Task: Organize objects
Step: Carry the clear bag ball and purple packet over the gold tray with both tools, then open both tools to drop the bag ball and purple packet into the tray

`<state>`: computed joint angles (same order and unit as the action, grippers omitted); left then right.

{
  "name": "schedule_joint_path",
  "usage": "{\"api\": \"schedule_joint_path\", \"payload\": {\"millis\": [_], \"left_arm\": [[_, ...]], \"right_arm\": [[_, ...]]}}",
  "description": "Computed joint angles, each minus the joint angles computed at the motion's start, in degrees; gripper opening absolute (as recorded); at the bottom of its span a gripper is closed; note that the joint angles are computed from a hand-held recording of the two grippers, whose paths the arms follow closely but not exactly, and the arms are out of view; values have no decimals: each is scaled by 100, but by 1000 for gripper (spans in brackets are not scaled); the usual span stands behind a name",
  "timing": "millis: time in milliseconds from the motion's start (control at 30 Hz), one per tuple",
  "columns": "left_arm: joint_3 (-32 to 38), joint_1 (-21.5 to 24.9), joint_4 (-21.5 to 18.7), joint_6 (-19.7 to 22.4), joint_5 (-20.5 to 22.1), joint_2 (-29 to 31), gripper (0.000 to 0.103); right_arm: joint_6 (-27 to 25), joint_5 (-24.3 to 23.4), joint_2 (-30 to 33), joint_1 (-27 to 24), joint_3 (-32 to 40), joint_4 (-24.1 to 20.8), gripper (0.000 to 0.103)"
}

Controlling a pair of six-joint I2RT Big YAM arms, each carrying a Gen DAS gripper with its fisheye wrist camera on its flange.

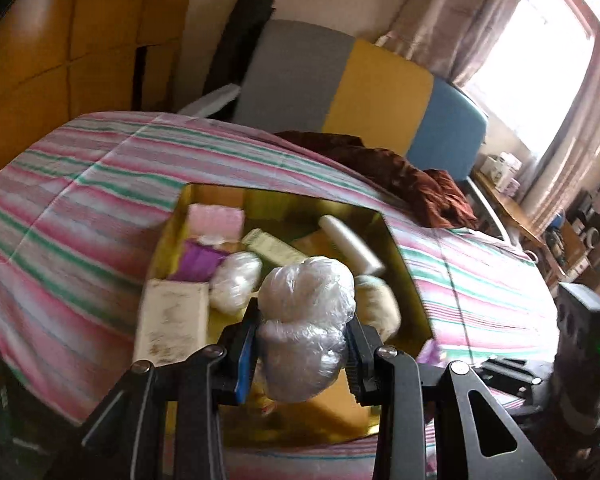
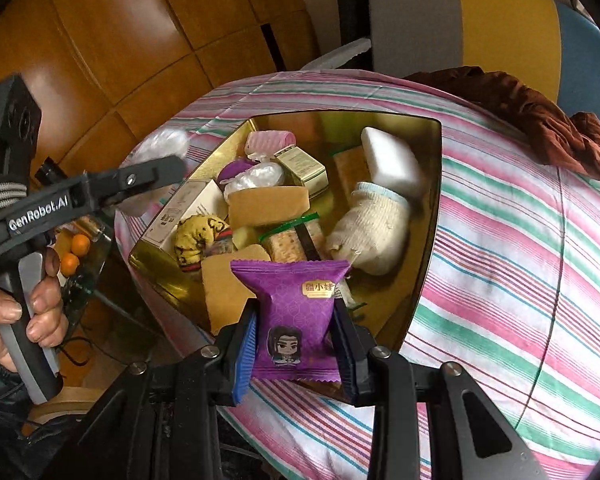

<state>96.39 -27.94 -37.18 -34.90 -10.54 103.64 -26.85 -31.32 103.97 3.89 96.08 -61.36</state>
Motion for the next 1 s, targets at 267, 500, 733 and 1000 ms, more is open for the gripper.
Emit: {"api": "schedule_joint_path", "payload": {"millis": [267,500,733,1000], "left_arm": [[1123,59,-250,40,533,747,37],[2439,186,-910,33,997,1717,41],[2581,271,-1034,-238,1014,1892,56],[1780,221,-827,-80,375,1307,63]], "right_arm": [[49,35,67,17,-23,70,36],[125,80,116,15,-83,130,42],[83,-169,56,-102,-155,154,45],[84,-128,53,-57,-151,215,46]]}}
